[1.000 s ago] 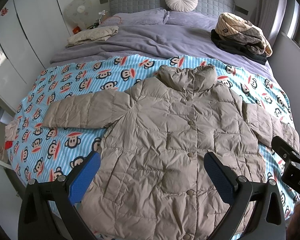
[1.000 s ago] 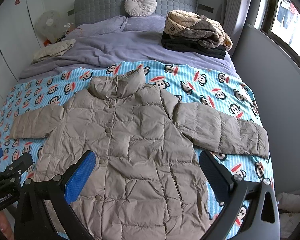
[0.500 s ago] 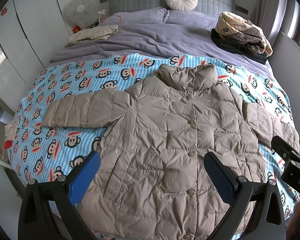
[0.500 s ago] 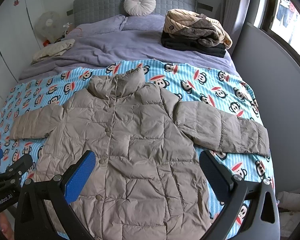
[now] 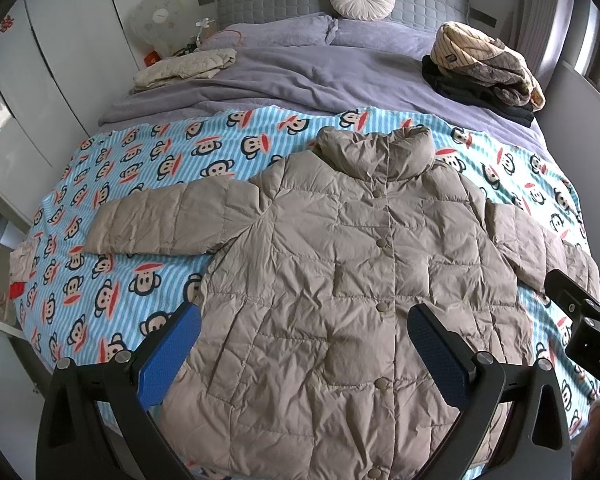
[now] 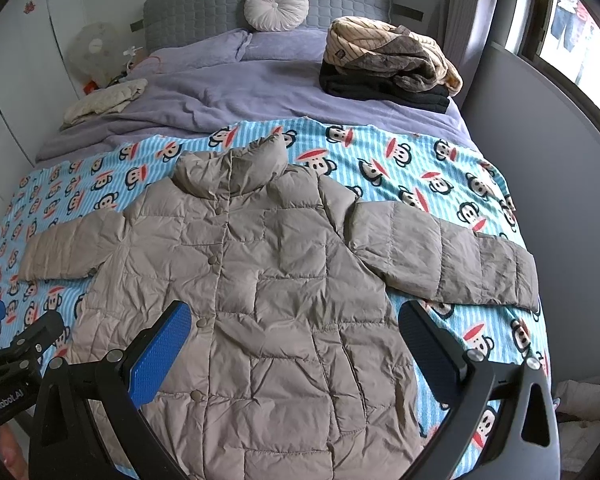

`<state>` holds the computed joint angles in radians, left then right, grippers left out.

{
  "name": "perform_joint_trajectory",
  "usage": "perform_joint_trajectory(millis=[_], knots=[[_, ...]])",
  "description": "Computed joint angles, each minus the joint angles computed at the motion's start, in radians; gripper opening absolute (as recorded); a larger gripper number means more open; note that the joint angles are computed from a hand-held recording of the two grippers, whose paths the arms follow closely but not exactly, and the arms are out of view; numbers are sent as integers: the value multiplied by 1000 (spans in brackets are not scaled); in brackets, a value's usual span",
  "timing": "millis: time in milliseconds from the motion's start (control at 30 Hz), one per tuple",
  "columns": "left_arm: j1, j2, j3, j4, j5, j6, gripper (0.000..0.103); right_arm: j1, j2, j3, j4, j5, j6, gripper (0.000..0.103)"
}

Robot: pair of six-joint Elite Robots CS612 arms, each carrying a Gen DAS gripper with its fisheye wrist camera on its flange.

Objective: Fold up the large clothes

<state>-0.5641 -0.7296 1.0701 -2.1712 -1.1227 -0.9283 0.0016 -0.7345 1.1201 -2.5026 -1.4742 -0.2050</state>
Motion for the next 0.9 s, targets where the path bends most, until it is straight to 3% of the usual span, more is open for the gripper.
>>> perform_joint_trajectory(millis=[533, 900], knots=[[0, -2, 0, 11, -5, -2, 103, 1, 2, -4, 5, -3, 2, 103], [14, -15, 43, -55, -48, 31, 103, 2, 3, -6, 8, -6, 4, 103]])
